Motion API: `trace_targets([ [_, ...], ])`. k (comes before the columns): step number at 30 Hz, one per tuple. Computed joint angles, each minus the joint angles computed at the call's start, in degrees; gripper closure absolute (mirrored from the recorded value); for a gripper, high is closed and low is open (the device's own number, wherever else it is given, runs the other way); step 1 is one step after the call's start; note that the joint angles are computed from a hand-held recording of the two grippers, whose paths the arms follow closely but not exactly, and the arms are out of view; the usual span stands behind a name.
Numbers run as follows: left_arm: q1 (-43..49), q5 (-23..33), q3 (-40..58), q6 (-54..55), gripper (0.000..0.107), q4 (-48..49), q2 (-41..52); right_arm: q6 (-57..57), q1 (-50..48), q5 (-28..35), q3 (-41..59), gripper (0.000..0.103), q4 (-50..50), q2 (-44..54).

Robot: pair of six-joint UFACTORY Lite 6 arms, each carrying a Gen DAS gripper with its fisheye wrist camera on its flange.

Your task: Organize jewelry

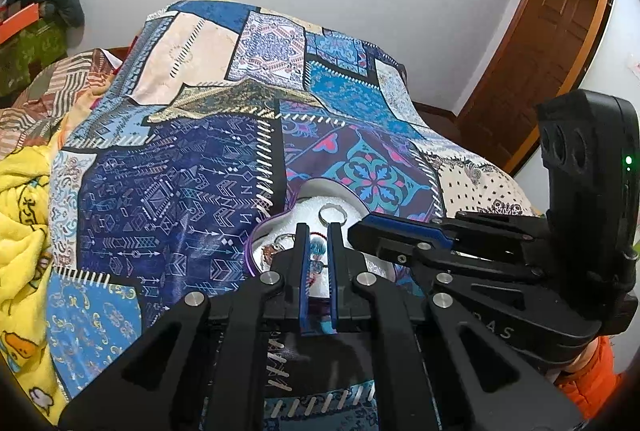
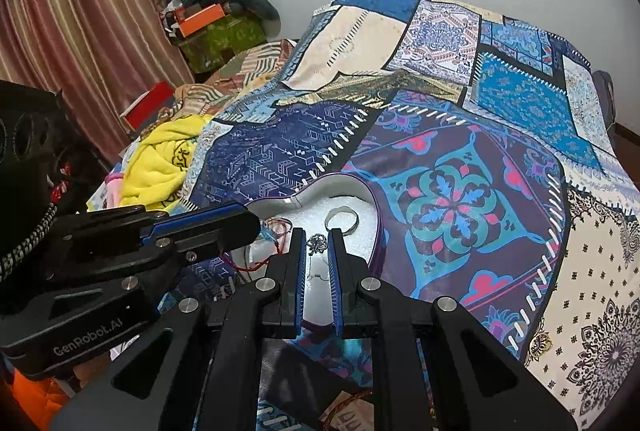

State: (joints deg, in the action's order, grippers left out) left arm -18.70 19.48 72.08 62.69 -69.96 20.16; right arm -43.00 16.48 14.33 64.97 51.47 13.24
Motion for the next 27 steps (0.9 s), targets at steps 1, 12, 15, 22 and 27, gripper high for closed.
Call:
trace_targets([
  [1, -0.11, -0.12, 0.05, -0.13, 0.101, 0.25, 0.19, -0.10, -0.13, 0.07, 0.23, 0.093, -0.05, 0.35],
  [12, -1.86, -3.53, -0.10, -7.39, 0.098, 8.45, -0.92, 5.87, 0.01, 1.88, 1.47, 0.089, -7.23, 0.51],
  [15, -1.89, -3.95, -0.76, -8.75, 0.093, 9.61, -2.41, 6.93, 0.08, 1.62, 0.63, 0.082, -8.18, -0.67],
  [22, -2.25, -5.74, -2.37, -18.04, 0.085, 18.88, -7.01, 9.90, -1.48, 1.60, -2.52, 0.082, -10.68, -6.44],
  [27, -3.31, -6.25, -3.45, -25.62, 0.080, 26.07, -10.46, 13.43, -3.57, 1.64, -5.47, 0.082, -14.33, -12.39],
])
